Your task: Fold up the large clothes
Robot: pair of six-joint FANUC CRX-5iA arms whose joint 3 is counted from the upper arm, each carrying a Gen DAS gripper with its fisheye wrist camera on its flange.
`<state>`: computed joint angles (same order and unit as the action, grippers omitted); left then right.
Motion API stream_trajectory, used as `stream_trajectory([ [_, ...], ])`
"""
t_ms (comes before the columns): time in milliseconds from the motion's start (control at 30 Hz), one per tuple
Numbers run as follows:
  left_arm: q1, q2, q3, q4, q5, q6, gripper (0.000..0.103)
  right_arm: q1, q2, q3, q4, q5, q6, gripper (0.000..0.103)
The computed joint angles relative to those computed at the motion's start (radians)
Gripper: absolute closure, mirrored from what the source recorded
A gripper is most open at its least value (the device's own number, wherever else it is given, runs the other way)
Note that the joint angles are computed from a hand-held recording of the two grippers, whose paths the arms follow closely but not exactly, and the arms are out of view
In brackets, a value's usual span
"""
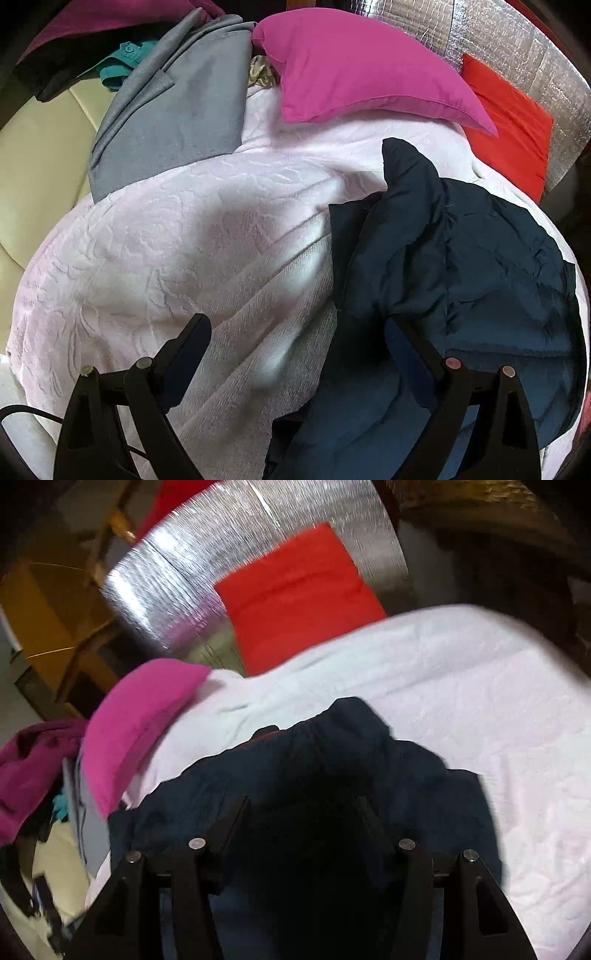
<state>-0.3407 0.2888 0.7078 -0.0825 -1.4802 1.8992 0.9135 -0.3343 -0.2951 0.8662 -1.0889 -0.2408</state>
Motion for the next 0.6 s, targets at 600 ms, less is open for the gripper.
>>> stream_trajectory([
  [600,0.171,-0.128,-0.375,0.549,0.176,-0.129,0.007,-0.145,-0.402,-0.447,-0.111,0.394,-0.302,0.017],
])
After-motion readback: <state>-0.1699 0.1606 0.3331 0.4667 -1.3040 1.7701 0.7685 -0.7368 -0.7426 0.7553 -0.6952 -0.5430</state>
